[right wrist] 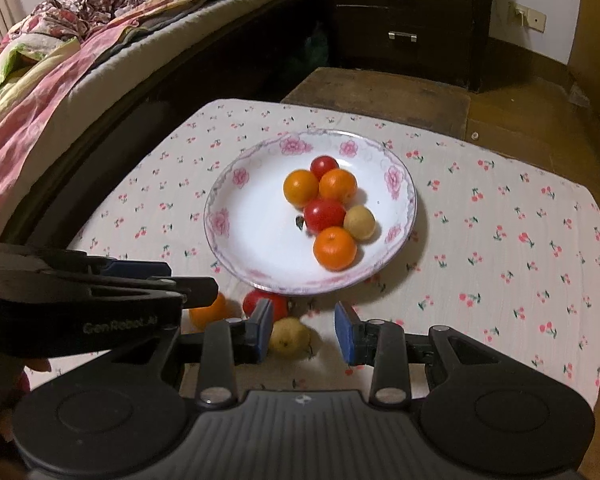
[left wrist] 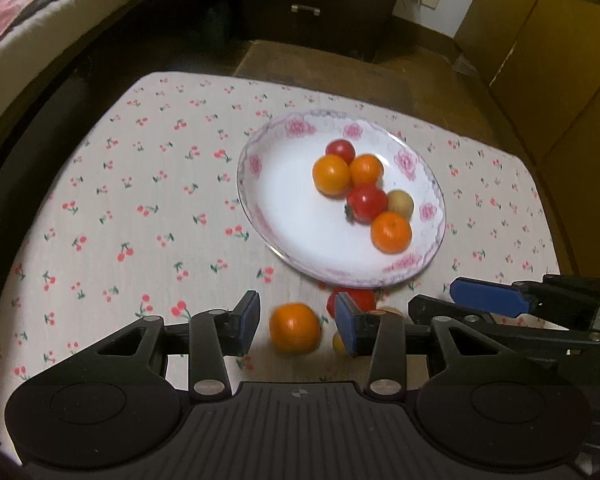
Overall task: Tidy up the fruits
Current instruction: 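Grasp an orange with the left gripper while the right gripper grasps a brown pear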
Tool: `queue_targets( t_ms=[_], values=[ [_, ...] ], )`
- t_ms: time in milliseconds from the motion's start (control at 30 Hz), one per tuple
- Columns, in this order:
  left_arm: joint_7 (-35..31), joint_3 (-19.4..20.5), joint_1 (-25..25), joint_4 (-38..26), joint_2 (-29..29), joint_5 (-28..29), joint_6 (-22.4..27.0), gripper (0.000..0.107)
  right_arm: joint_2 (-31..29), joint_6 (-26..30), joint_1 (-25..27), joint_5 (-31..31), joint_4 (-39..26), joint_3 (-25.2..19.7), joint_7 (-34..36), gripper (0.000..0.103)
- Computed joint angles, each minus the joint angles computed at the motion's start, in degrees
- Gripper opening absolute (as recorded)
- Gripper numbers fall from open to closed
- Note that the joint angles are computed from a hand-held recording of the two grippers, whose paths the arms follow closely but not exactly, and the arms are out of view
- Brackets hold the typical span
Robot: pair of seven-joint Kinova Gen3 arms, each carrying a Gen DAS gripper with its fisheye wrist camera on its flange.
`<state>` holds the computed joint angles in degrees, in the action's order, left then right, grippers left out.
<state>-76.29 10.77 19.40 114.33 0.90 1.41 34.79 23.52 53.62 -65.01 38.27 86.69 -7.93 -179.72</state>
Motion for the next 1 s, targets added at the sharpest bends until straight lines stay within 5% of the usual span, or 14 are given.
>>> queue_targets(
  t_ms=[500,1000],
  values=[
    [5.56,-0.31,1.89,-0.27,4.23,-4.17,-0.28,0.047,0.13,-1.89,1.08,-2.25,0.97,-0.30,0.41,0.034],
    [4.47,-0.51,1.74,0.41,3.46,-3.54,0.30,0.040,0.24,-6.09,2.33,-4.68,2.21,0.33,0.67,0.034]
  ],
)
